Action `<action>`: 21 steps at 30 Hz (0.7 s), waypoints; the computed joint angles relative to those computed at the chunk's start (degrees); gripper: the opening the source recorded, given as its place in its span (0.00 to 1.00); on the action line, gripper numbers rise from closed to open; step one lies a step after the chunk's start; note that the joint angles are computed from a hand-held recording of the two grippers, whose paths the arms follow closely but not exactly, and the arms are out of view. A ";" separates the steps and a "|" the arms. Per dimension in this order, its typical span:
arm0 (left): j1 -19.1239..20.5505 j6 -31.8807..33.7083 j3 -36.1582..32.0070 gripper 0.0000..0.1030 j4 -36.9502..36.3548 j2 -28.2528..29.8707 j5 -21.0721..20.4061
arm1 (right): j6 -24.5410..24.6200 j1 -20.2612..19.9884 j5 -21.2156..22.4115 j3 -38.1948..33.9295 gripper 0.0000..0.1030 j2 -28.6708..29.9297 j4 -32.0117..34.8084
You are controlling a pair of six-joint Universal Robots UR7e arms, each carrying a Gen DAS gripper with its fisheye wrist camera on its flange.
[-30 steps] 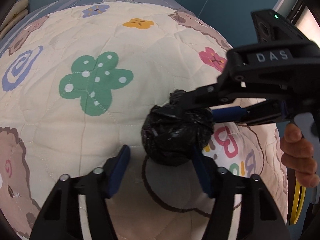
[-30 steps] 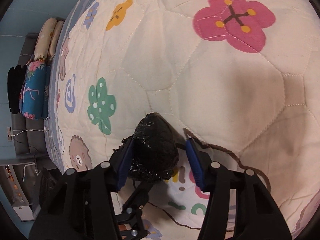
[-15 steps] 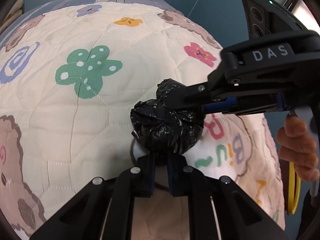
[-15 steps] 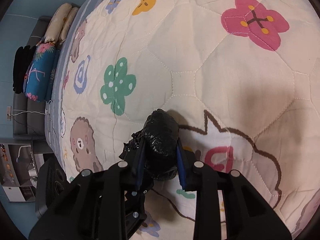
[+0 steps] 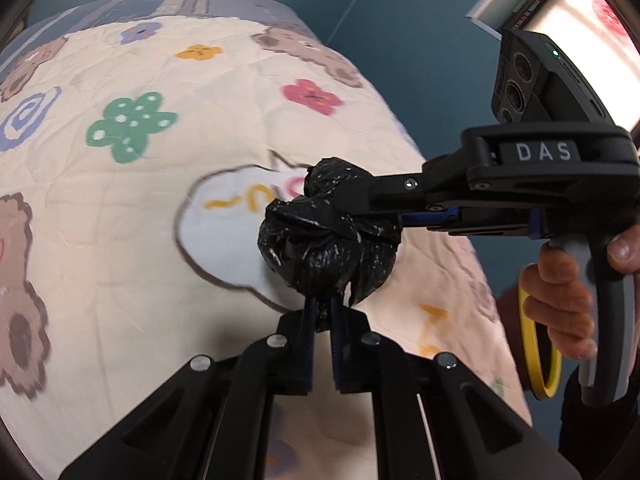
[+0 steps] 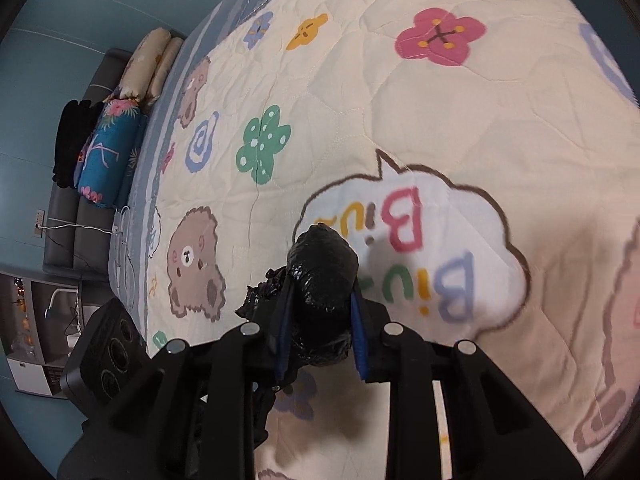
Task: Collect trash
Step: 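Carry the black plastic bag with the right tool over the bin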
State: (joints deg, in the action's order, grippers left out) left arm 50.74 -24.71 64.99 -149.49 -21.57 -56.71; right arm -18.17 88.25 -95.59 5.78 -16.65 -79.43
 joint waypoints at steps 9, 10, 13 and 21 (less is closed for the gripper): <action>-4.71 -1.94 -0.97 0.05 2.11 2.87 -3.10 | -1.37 -4.80 3.00 31.76 0.23 -21.28 -13.34; -5.20 -2.03 -1.62 0.05 2.56 3.60 -3.75 | -1.36 -5.11 3.05 32.79 0.23 -22.16 -13.70; -6.34 -1.66 -3.59 0.05 3.24 5.74 -5.62 | -1.10 -7.03 3.10 36.81 0.23 -26.31 -14.83; -9.20 -1.08 -10.44 0.05 6.57 11.68 -9.30 | -1.12 -12.31 4.64 44.23 0.23 -34.87 -17.69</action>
